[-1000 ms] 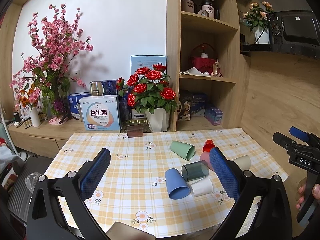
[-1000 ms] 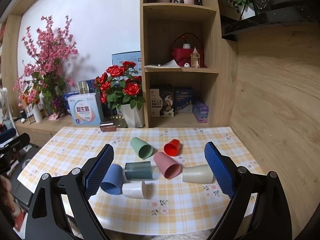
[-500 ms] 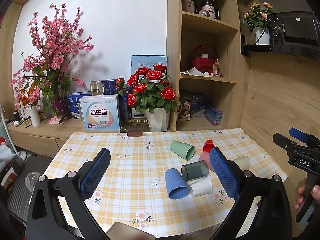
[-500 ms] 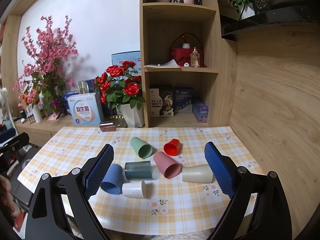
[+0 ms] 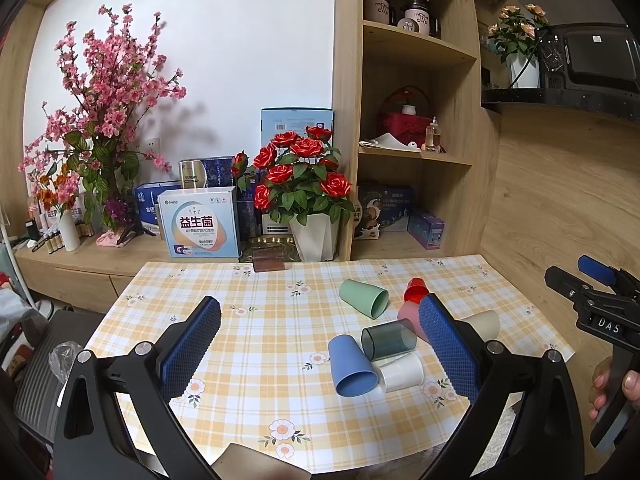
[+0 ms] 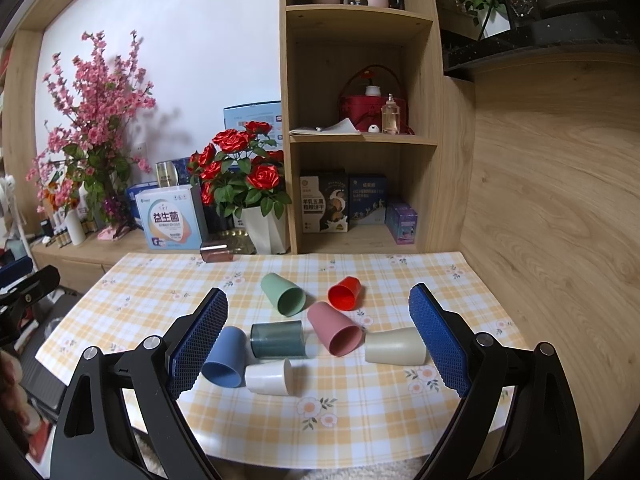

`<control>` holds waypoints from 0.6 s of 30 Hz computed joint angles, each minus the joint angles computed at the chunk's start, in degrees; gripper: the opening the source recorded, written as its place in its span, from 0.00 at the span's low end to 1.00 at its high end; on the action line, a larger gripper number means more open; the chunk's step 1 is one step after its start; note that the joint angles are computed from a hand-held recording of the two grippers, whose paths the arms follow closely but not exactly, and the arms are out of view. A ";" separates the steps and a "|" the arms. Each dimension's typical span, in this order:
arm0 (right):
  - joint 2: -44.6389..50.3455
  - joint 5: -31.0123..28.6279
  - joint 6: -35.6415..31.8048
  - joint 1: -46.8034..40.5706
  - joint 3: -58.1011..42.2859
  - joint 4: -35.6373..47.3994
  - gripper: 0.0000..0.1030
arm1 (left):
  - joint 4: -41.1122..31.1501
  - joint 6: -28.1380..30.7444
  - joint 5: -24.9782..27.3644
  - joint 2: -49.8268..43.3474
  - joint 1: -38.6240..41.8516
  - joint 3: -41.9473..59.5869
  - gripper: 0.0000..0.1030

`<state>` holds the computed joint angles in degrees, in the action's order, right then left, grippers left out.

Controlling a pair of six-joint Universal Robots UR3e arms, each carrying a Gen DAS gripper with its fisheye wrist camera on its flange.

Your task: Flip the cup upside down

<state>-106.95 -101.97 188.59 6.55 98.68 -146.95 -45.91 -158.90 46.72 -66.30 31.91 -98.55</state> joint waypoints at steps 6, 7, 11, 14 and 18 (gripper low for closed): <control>0.07 -0.21 0.08 0.17 -0.02 -0.05 0.86 | 1.37 -0.25 0.51 -0.43 -0.53 -0.97 0.94; 0.05 -0.17 0.08 0.13 -0.03 0.00 0.86 | 1.44 -0.28 0.51 -0.43 -0.57 -1.07 0.94; -0.01 0.03 0.13 0.05 0.05 0.03 0.86 | 1.90 -0.63 0.80 -0.54 -0.88 -1.28 0.94; 0.08 -0.33 0.20 0.29 0.01 -0.03 0.86 | 2.27 -0.84 1.05 -0.66 -1.14 -1.42 0.94; 0.07 -0.22 0.18 0.24 0.07 -0.03 0.86 | 2.73 -1.07 1.34 -0.63 -1.47 -2.12 0.94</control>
<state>-106.87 -102.19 188.77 6.80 98.75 -146.98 -43.19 -159.97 48.06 -66.93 30.44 -100.67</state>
